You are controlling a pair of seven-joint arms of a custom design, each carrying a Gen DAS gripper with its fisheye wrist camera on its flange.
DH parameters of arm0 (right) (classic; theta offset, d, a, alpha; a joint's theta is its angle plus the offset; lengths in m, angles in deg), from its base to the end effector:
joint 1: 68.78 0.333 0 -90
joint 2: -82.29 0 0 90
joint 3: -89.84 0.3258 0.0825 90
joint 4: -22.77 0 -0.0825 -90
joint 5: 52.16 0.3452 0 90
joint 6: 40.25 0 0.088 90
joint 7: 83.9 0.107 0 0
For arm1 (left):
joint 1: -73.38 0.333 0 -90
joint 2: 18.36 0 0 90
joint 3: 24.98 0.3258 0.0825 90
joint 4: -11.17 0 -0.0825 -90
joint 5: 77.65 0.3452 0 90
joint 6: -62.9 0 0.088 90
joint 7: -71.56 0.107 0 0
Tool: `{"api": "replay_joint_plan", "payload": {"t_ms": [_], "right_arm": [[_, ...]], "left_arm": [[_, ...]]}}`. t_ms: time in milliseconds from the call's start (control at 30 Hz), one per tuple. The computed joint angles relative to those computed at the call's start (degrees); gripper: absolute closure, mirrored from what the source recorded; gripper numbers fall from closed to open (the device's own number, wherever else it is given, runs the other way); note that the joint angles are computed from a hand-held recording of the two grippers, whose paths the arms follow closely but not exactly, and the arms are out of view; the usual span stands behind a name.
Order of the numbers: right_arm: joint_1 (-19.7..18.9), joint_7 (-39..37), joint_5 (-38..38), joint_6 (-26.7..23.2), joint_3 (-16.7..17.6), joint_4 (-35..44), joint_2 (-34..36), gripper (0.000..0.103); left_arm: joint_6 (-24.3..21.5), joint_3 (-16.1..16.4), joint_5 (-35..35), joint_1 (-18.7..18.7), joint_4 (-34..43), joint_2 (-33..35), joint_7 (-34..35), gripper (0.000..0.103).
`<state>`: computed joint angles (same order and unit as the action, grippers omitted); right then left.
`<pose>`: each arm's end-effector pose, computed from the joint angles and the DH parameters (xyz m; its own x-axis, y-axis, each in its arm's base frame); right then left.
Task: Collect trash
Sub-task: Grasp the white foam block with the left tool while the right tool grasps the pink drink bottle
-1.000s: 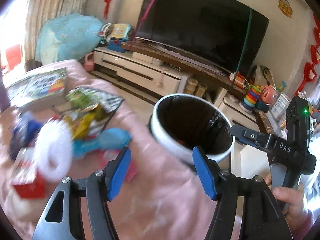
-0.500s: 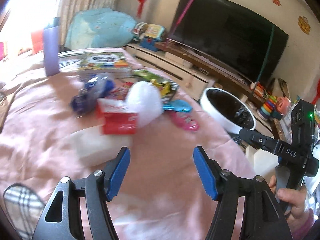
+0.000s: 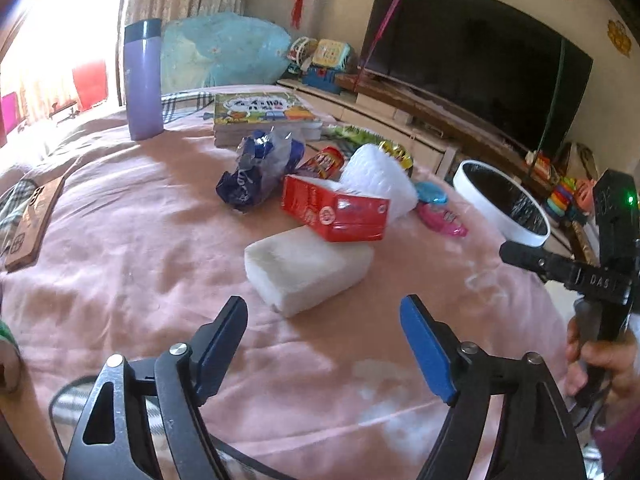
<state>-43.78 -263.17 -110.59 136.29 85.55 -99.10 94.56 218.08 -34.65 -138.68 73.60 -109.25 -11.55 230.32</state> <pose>0.5032 0.2666 0.4043 -0.0859 -0.9409 -0.3275 -0.7358 0.2816 -0.6159 0.5599 -0.0594 0.4362 -0.5117 -0.8400 0.1804 -0.6757 0.2638 -0.6884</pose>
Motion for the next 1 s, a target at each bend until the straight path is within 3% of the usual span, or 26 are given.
{"api": "replay_joint_plan", "payload": {"t_ms": [333, 500, 567, 633, 667, 867, 1000], "right_arm": [[-4.2, -23.4, 18.5, -3.6, 5.4, 5.3, 5.2, 0.012], [-5.9, -36.1, 27.4, -7.5, 8.0, 10.8, 9.3, 0.026], [-5.7, -39.6, 30.1, -9.5, 8.1, 12.8, 11.1, 0.036], [-3.3, -39.8, 30.0, -10.8, 5.6, 13.8, 11.8, 0.047], [-1.8, -38.8, 29.1, -11.5, 3.9, 14.1, 11.8, 0.054], [-2.1, -38.7, 31.6, -6.1, 4.3, 8.7, 8.7, 0.055], [-1.7, -37.5, 33.3, -1.1, 4.4, 3.6, 5.7, 0.055]], "left_arm": [[-5.0, -1.2, 12.3, 1.6, 11.7, 9.0, -0.3, 0.018], [-7.2, -2.7, 14.9, 2.8, 15.6, 12.7, 0.1, 0.018], [-7.2, -3.2, 15.4, 3.0, 16.1, 13.4, 0.5, 0.023], [-4.8, -3.9, 15.1, 2.8, 14.6, 12.8, 2.3, 0.036], [-3.9, -3.8, 15.8, 2.4, 14.0, 12.4, 1.8, 0.036], [-3.1, -2.7, 18.6, 1.3, 10.7, 9.9, -6.1, 0.043], [-7.4, -3.4, 13.2, 2.6, 7.1, 5.8, -6.2, 0.043]]}}
